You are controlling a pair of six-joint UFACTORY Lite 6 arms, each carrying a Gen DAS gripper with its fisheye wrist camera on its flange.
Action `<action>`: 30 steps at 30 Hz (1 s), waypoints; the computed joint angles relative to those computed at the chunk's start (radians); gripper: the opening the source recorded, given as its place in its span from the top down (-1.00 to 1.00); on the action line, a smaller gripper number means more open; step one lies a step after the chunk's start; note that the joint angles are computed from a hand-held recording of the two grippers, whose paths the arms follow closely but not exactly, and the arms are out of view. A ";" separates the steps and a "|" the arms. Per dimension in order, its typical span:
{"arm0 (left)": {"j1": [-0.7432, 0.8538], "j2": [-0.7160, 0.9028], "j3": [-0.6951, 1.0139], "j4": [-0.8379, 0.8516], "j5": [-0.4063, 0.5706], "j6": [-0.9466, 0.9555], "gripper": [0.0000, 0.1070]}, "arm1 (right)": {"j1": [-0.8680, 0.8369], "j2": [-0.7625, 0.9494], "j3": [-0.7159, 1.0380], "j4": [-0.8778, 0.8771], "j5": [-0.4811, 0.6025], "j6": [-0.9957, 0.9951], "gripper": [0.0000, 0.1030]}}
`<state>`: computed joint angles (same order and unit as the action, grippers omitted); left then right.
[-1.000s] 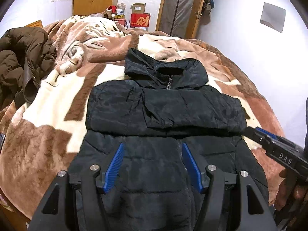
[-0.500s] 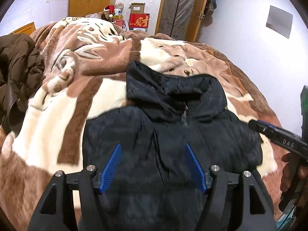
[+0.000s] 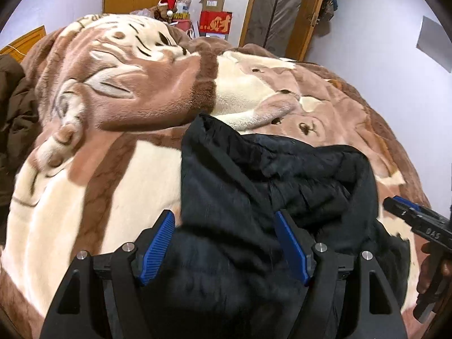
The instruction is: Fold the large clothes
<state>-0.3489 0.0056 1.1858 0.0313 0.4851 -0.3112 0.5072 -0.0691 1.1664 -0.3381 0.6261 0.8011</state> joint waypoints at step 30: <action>0.071 -0.497 -0.340 -0.281 -0.030 0.168 0.93 | 0.356 -0.392 -0.097 -0.251 0.236 0.314 0.84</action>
<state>-0.2777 -0.4915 0.8461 -0.2500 0.4551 -0.1434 0.8634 -0.4610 1.0697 -0.5895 0.8617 1.1147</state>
